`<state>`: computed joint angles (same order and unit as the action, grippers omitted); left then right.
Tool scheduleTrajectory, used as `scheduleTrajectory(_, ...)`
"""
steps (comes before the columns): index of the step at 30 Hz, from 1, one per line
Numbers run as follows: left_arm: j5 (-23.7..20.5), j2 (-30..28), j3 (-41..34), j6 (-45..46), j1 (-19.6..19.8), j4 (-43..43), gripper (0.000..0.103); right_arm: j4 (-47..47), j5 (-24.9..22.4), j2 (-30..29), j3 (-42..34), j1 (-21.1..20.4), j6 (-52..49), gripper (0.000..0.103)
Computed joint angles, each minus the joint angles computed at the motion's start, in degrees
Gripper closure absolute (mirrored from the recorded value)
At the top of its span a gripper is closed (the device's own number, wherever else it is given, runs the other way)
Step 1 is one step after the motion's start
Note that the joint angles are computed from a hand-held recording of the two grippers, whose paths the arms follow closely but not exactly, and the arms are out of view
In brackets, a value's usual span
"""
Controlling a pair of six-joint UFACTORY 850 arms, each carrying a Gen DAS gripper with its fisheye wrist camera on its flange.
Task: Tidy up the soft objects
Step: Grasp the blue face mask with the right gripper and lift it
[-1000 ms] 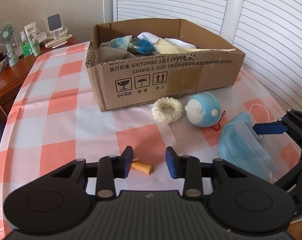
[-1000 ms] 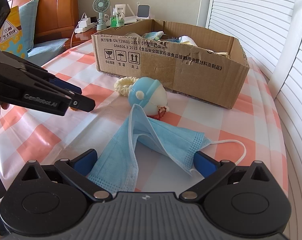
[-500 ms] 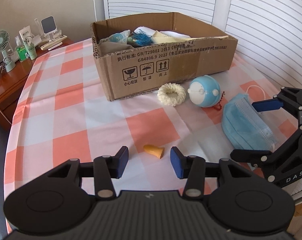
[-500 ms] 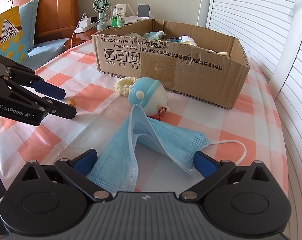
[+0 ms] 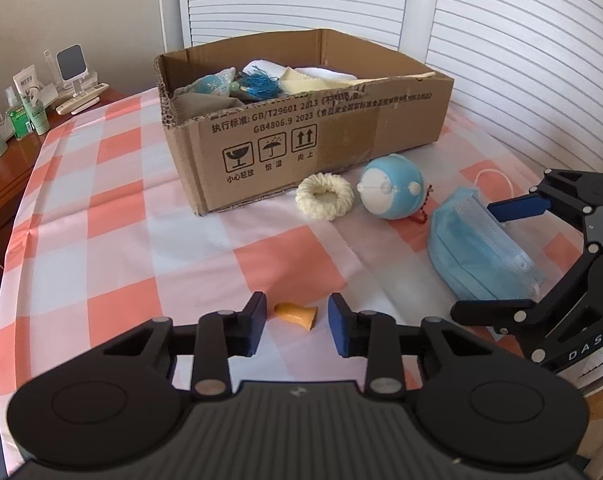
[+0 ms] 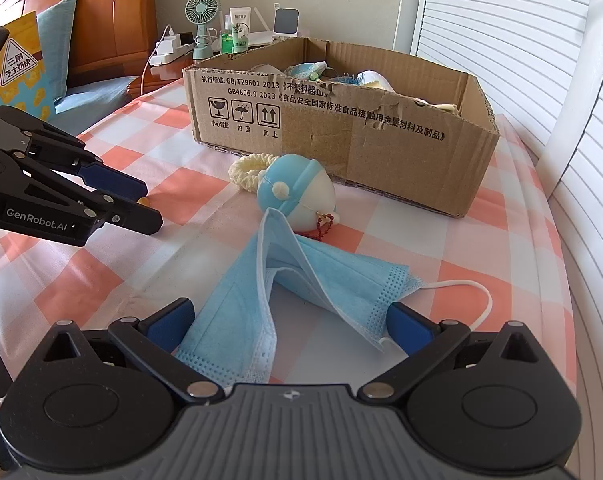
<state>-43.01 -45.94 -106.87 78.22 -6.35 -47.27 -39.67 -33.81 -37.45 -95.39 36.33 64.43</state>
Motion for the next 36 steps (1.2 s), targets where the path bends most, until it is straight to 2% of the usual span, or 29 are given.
scheduleTrajectory(2, -0.25, -0.05, -0.18, -0.05, -0.01, 0.18, 0.082, 0.02, -0.01, -0.02, -0.04, 0.0, -0.01, 0.0)
scheduleTrajectory(8, -0.57, -0.02, -0.38, -2.28, 0.09, 0.67, 0.083, 0.26, -0.11, -0.02, -0.1, -0.02, -0.33, 0.0)
scheduleTrajectory(13, -0.5, 0.6, 0.39, -2.35, 0.25, -0.24, 0.083, 5.86, -0.84, -0.19, -1.51, -0.51, -6.81, 0.0)
scheduleTrajectory(16, -0.56, 0.73, 0.44, -2.26, 0.3, -0.52, 0.083, 4.06, -1.22, 0.32, -1.38, -0.27, -7.67, 0.0)
scheduleTrajectory(23, -0.68, 1.13, 1.01, -1.75, 0.41, -1.04, 0.083, 10.12, 0.95, 0.41, -2.35, -1.44, -19.98, 0.0)
scheduleTrajectory(28, -0.95, 1.34, 1.32, -1.38, 0.46, -0.51, 0.083, 16.17, -0.13, -1.31, -4.18, -2.42, -27.63, 0.0)
scheduleTrajectory(30, -0.83, 1.6, 1.64, -1.19, 0.53, -0.47, 0.083, 18.34, 0.97, -0.86, -3.48, -2.82, -28.65, 0.004)
scheduleTrajectory(36, -1.16, 2.1, 2.0, -0.56, 0.7, -1.32, 0.083, 15.6, 0.02, -0.2, -3.24, -2.52, -24.19, 0.041)
